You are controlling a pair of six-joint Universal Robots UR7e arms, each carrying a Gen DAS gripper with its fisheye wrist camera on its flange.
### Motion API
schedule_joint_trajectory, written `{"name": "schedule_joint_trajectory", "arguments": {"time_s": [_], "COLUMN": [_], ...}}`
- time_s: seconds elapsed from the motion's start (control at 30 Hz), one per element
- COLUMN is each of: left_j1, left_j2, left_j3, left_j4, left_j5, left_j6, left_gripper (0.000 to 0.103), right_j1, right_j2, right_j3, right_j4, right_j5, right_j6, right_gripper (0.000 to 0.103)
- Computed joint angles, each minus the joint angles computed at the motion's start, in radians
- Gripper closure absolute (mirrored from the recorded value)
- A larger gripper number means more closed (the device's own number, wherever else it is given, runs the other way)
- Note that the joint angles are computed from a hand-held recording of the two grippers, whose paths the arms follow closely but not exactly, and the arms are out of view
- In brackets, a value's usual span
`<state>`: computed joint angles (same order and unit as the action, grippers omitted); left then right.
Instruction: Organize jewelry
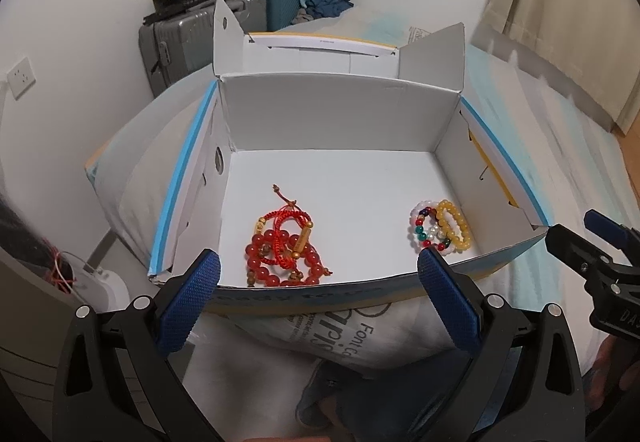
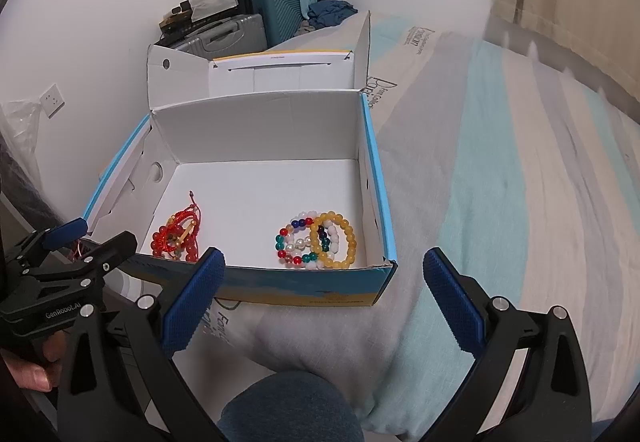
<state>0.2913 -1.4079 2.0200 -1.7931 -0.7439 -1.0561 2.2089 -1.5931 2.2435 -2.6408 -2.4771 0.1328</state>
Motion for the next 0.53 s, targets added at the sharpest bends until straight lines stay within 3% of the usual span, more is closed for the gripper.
{"name": "schedule_joint_trajectory", "arguments": {"time_s": [0.13,0.53], "left_j1": [-0.016,-0.023], "left_j2": [0.008,0.01], "left_j3": [-0.005,-0.031], "left_j4": [0.044,0.11], "left_j5": [0.038,0.051], "left_j6": [-0.024,-0.079], "left_gripper": [0.006,0.006], "right_j1": [0.001,0.001], "right_j2": [0.002,0.001], "right_j3": [0.0,0.001], "right_j4": [0.001,0.003], "right_j5": [-0.001,0.002], "right_j6": [0.004,0.012], "right_gripper": [0.008,0.008]}}
